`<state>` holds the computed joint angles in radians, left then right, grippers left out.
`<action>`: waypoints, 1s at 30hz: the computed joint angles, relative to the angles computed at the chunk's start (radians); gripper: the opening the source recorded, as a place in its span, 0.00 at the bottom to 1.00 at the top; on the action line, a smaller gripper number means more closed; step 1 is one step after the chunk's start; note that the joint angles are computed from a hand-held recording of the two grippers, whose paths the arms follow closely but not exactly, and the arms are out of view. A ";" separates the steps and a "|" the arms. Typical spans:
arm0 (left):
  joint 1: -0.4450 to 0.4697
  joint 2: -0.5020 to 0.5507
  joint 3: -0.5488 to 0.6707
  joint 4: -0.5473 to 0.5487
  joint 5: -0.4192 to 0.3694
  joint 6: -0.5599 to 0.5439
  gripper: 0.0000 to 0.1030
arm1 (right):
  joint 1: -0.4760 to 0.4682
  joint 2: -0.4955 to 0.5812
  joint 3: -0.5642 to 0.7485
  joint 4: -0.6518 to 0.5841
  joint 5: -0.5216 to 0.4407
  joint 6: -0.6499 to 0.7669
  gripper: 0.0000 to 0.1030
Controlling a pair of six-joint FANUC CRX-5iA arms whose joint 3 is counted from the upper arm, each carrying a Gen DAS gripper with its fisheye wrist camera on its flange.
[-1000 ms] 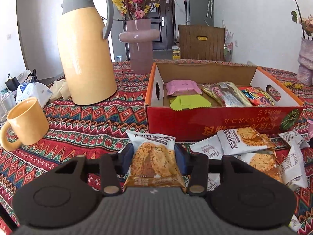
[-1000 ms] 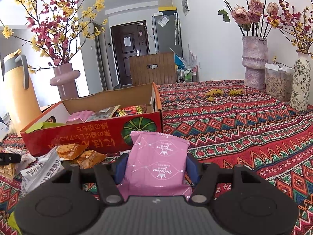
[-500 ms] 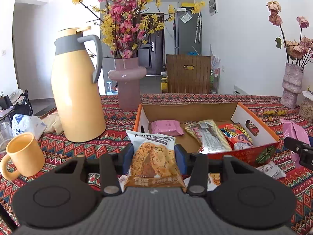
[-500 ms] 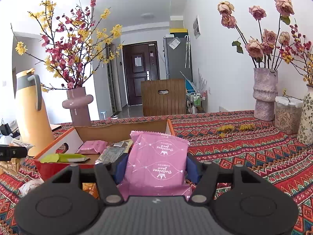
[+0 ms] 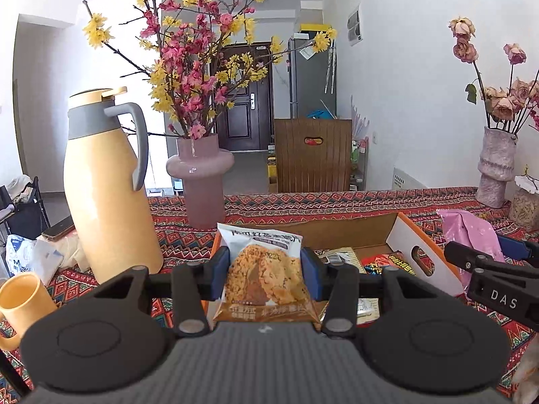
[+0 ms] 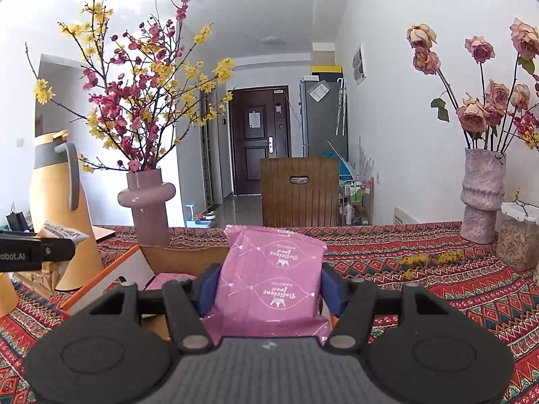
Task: Organize snacks
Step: 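Lower the cookie packet into the box with the left tool while the right tool drops the pink packet in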
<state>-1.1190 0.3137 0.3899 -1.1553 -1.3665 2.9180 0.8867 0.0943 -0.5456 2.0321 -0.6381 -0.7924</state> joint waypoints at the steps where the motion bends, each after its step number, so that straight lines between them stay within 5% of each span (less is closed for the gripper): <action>1: 0.006 0.003 0.004 0.003 0.002 -0.001 0.45 | -0.004 0.007 0.010 0.002 0.005 0.003 0.59; 19: 0.126 0.042 -0.014 0.047 0.093 0.063 0.45 | -0.064 0.134 0.111 0.058 0.043 -0.047 0.59; 30: 0.153 0.046 -0.041 0.099 0.149 0.042 0.45 | -0.043 0.153 0.124 -0.057 0.074 0.043 0.59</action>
<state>-0.9657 0.3592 0.3487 -1.0560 -1.2173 2.9600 0.8440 0.2471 -0.4218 1.9753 -0.5644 -0.7491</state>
